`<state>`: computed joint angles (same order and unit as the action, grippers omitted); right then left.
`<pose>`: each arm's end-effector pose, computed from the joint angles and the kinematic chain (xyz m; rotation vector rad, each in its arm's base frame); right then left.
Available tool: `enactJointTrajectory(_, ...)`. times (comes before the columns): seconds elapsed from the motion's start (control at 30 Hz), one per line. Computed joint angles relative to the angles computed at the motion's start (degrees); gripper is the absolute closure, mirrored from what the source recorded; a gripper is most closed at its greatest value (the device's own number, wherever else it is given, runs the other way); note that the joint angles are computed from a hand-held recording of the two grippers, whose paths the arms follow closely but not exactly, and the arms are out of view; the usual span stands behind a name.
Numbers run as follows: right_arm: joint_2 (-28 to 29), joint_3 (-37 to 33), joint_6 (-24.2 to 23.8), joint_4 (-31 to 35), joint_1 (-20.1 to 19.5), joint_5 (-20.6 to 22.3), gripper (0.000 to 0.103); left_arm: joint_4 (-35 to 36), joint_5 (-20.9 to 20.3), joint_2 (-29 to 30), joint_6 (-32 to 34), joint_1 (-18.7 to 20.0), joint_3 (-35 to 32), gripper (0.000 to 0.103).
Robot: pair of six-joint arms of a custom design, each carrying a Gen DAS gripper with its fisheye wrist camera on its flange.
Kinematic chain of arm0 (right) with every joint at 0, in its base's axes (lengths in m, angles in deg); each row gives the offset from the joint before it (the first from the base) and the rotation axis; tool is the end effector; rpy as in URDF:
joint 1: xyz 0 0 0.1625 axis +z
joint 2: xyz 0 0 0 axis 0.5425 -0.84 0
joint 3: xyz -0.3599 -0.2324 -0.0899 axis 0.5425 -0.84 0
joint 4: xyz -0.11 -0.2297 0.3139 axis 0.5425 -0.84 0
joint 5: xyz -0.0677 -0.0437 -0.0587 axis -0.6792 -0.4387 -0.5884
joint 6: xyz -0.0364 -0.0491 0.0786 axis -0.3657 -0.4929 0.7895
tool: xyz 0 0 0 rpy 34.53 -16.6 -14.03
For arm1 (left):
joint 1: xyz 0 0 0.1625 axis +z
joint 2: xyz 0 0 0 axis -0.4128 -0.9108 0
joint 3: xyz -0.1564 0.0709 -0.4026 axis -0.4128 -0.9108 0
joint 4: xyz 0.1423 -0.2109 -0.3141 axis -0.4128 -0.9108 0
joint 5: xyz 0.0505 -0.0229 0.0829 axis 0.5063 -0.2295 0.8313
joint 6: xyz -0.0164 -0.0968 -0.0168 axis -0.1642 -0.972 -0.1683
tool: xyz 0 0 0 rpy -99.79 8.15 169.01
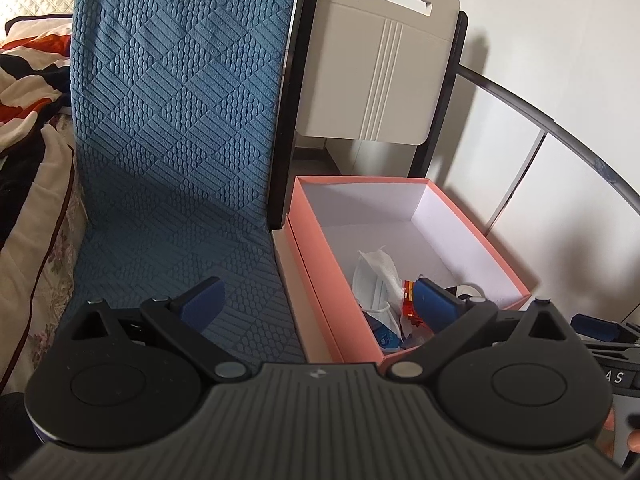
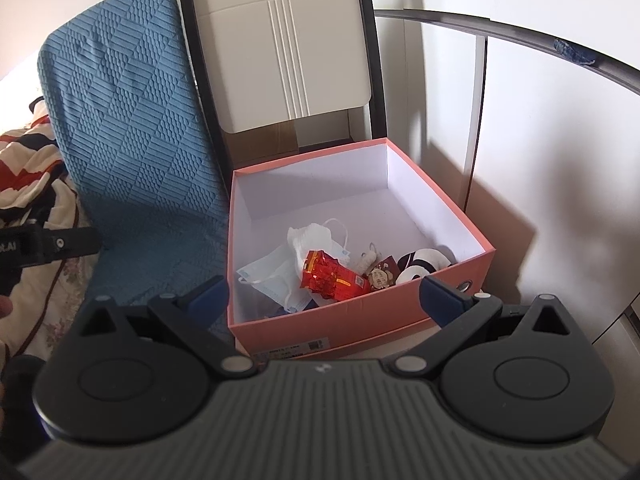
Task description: Organize soft objects
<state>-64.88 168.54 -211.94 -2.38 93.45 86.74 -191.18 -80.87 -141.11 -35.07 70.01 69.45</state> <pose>0.3037 -0.3502 0.1398 -0.1536 -1.9591 1.2582 -0.2069 -0.4663 0.2443 1.0193 2.5457 -0.8265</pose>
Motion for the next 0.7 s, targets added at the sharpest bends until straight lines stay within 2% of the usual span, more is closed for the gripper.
enactJointTrajectory(0.53,0.26,-0.17,-5.0,-2.89,0.09,0.37,0.0,0.24,1.77,-0.15,0.89,-0.66,0.29,0.001)
enactJointTrajectory(0.7,0.1,-0.08,-4.95,-2.85,0.21,0.59,0.0,-0.06,1.39,-0.16,1.44,-0.78,0.39,0.0)
